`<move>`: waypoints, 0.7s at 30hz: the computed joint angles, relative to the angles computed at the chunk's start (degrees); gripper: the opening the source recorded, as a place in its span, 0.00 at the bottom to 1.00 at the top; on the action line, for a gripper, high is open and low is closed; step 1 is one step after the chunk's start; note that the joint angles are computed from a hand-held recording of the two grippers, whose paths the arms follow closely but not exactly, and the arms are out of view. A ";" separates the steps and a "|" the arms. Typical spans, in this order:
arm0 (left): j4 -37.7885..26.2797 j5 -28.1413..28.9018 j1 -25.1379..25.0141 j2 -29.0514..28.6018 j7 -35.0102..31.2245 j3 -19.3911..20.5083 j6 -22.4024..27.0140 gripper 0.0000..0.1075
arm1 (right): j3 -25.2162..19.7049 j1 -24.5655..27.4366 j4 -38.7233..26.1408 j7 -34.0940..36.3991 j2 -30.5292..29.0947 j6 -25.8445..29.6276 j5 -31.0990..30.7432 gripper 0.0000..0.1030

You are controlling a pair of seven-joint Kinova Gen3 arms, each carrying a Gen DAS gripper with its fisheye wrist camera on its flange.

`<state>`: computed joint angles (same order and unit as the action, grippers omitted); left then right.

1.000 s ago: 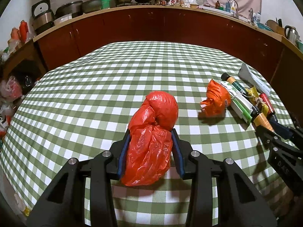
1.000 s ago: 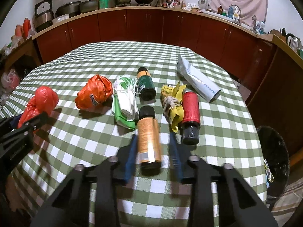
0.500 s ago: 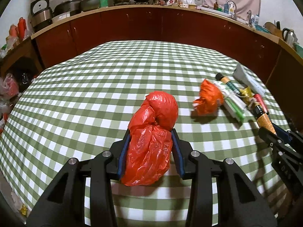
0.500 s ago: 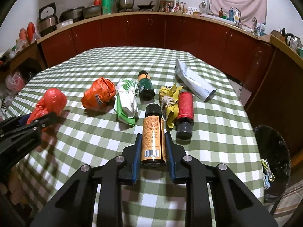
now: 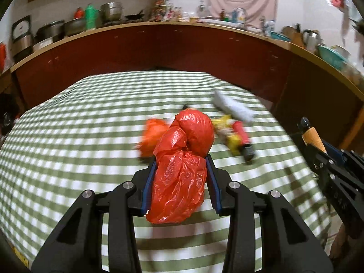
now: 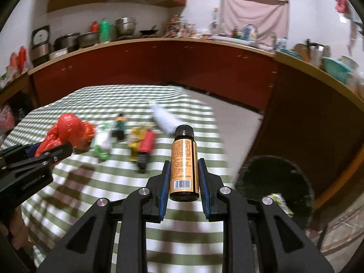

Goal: Collect trash
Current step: 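Carry the red bag and orange-labelled bottle over the black bin with both tools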

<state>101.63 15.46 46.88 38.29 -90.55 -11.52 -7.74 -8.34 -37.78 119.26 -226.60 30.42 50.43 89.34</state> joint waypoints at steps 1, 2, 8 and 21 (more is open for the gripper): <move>-0.82 -0.08 0.56 0.37 -0.13 0.40 0.22 0.36 | 0.15 0.00 0.72 -0.60 -0.32 0.50 -0.34 0.24; -1.39 -0.29 0.76 0.67 -0.18 0.97 0.30 0.36 | 0.38 0.11 2.09 -1.92 -0.82 1.26 -0.59 0.24; -7.19 -1.88 5.21 3.36 -0.43 1.69 2.32 0.36 | 0.05 1.27 7.33 -7.00 -2.48 4.70 -1.93 0.24; -21.54 -7.90 14.73 11.02 7.15 -2.52 10.90 0.36 | -2.50 8.46 17.03 -19.34 -3.44 4.94 3.21 0.24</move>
